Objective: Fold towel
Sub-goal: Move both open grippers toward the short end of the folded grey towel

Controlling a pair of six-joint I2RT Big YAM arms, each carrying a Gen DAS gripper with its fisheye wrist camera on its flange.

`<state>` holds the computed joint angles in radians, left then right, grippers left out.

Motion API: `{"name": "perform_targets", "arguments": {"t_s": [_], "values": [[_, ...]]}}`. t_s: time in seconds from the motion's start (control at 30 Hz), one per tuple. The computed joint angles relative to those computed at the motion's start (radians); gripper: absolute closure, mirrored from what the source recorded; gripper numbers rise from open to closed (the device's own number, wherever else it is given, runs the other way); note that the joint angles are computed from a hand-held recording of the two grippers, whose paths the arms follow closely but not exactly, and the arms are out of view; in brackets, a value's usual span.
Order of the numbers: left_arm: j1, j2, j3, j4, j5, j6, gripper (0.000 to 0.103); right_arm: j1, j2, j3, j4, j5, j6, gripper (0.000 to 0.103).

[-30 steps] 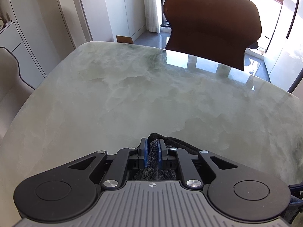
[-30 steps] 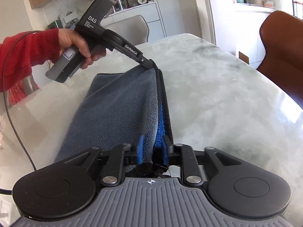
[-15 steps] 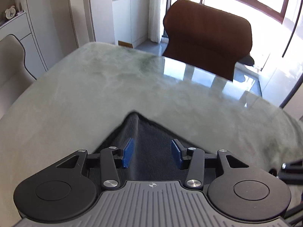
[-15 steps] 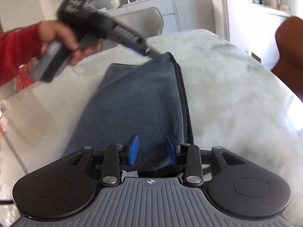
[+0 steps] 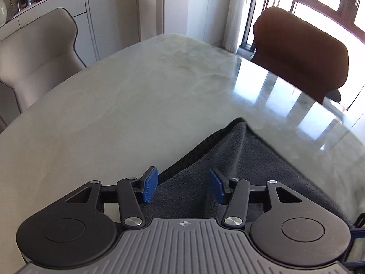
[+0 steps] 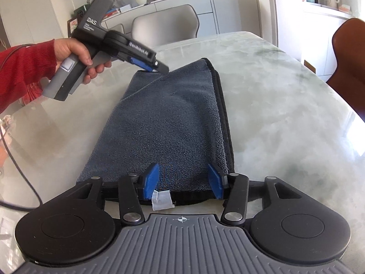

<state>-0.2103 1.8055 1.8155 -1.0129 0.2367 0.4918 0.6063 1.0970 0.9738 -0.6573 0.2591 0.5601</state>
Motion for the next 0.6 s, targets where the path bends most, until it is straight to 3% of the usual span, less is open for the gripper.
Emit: {"name": "perform_targets", "arguments": {"t_s": [0.23,0.33,0.4,0.47,0.57,0.6], "values": [[0.030,-0.011,-0.026,0.064,-0.032,-0.015,0.046,-0.013,-0.014,-0.017,0.015,-0.021,0.000,0.053],[0.027,-0.026,-0.033,0.080,-0.045,-0.035,0.050,-0.015,-0.004,-0.006,0.003,-0.019,0.000,0.052],[0.033,-0.049,-0.047,0.091,0.030,-0.089,0.050,-0.017,0.000,-0.001,0.006,-0.018,0.008,0.050],[0.036,-0.056,-0.046,0.064,0.183,-0.122,0.048,-0.020,-0.009,-0.014,0.051,-0.032,-0.004,0.049],[0.012,-0.060,-0.066,0.025,0.201,-0.053,0.048,-0.021,-0.015,-0.025,0.099,-0.048,-0.030,0.047],[0.006,-0.051,-0.064,0.016,0.176,-0.040,0.048,-0.026,-0.014,-0.024,0.100,-0.068,-0.038,0.042]]}}
